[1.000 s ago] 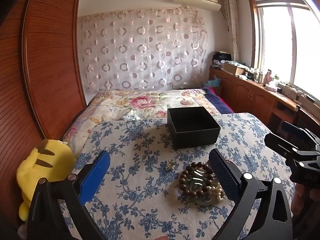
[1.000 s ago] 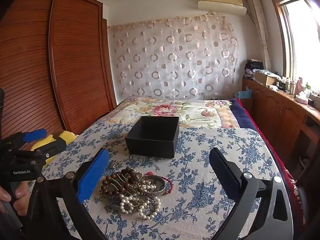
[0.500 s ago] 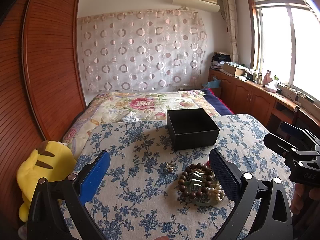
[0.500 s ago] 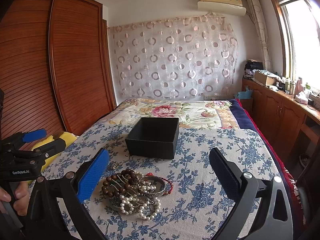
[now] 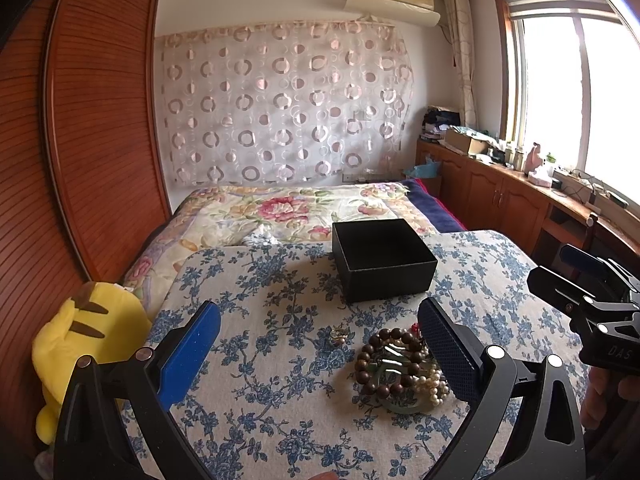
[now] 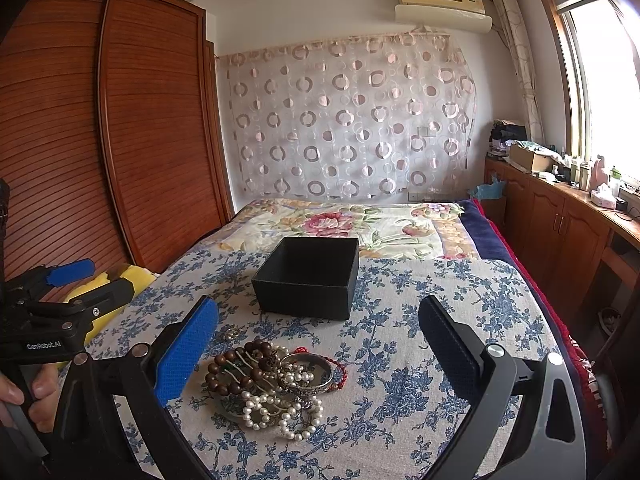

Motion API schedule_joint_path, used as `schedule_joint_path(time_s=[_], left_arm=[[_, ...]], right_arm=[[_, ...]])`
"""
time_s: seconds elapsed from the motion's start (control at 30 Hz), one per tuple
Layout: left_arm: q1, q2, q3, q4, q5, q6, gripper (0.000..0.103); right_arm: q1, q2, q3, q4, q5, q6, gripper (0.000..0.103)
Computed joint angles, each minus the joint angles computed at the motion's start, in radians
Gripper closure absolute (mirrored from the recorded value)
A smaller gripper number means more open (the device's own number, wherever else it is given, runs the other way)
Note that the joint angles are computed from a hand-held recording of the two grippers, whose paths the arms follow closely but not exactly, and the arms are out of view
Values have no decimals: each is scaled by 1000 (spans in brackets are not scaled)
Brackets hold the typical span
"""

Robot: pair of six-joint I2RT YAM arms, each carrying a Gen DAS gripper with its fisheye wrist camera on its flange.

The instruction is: Organize jewelry

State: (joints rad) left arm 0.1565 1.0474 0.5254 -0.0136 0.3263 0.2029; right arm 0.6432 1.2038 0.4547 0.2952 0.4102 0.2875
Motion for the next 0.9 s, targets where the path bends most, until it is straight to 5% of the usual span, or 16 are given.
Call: schedule_joint_path(time_s=[0.9], left_arm=[[5, -3, -4, 1, 8, 0, 8]], right_arm=[[7, -1, -5, 9, 6, 3, 2]])
